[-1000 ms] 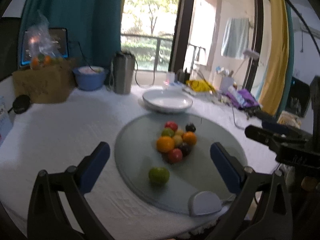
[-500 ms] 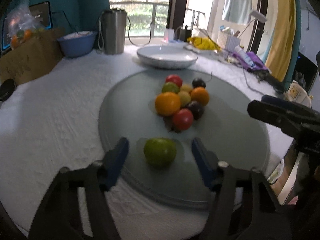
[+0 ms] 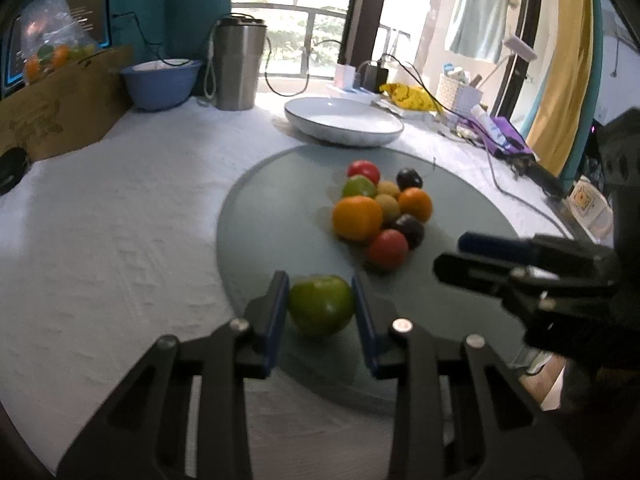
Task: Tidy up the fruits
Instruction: 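Grasp the red tomato with the right gripper while the left gripper holds the green fruit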
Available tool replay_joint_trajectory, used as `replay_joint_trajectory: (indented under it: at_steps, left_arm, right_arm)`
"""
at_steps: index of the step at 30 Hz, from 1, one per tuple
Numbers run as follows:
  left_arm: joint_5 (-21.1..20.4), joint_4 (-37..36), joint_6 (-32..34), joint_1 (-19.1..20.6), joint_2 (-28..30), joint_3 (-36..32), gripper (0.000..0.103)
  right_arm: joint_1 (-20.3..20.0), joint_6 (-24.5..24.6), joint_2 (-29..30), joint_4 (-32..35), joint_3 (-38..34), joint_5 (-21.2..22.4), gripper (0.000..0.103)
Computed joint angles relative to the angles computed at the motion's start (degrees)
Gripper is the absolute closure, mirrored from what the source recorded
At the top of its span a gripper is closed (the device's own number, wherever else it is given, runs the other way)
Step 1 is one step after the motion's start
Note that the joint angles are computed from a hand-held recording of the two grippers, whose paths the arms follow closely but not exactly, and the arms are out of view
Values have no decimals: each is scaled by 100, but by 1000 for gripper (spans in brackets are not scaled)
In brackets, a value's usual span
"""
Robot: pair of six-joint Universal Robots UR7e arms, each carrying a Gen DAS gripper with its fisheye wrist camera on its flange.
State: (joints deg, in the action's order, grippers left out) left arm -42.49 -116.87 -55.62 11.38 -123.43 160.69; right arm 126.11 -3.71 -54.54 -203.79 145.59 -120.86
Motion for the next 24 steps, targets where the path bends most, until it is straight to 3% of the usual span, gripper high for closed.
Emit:
replay_joint_trajectory:
  at_steps: [7, 11, 16, 24]
  left_arm:
    - [148, 598, 41, 23, -930, -27, 70]
    - [171, 600, 237, 183, -1211, -41, 70]
    - [162, 302, 514, 312, -1239, -12, 70]
    - [91, 97, 664, 288, -1253, 38, 70]
  right_arm:
    - [46, 82, 377, 312, -359, -33, 60]
    - [91, 113, 500, 381, -507, -271, 60]
    - [133, 173, 519, 534, -599, -486, 60]
    - [77, 378, 533, 618, -569, -382, 60]
